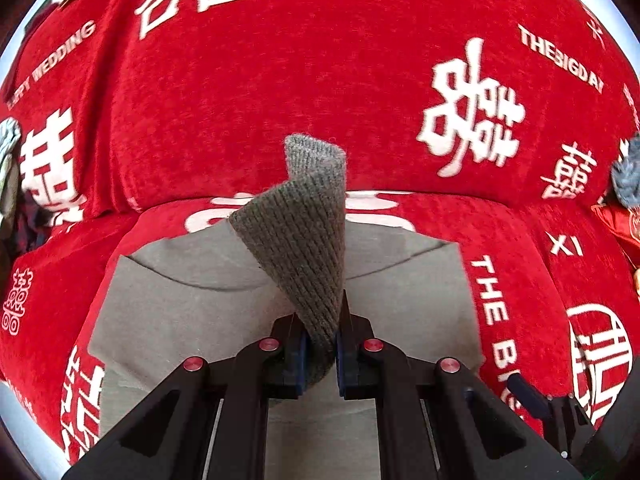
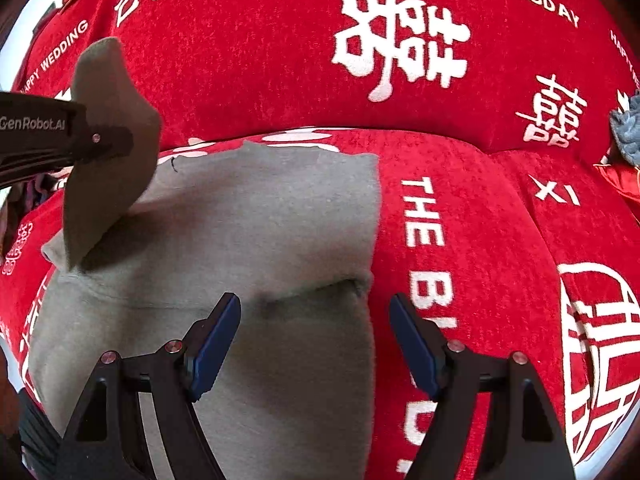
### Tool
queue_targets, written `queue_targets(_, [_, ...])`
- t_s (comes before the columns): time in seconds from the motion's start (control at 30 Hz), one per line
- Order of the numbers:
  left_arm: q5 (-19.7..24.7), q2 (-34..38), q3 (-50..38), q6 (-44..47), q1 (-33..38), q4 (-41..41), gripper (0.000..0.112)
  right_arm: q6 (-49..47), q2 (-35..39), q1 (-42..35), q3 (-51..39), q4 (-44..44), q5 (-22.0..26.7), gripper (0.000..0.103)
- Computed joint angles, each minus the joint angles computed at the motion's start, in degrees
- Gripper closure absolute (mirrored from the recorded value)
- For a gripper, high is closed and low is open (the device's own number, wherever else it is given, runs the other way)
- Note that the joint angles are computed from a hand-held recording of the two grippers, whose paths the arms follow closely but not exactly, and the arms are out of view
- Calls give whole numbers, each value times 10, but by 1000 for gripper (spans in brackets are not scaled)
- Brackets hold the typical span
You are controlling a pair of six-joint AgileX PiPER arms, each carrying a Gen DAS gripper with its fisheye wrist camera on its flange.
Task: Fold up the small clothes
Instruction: 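Carry the held sleeve across the sweater body with the left gripper, then open the left gripper to lay the sleeve on the sweater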
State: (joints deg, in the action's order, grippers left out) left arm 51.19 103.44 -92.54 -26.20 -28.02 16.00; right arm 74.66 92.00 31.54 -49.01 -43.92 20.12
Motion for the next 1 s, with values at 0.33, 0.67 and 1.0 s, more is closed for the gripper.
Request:
queue_targets(0.33, [24,43,-29,-21,-59,15,100,66,-23,-43,66,-67,-49,24])
queue_targets(0.67, [21,95,-50,7,-62,-36,100,91,-35,-71,96,-95,-76,24])
queue_targets(1.0, [-14,117,-42,67,-41,-106,99,123,-34,-90,115,-125,-95,24])
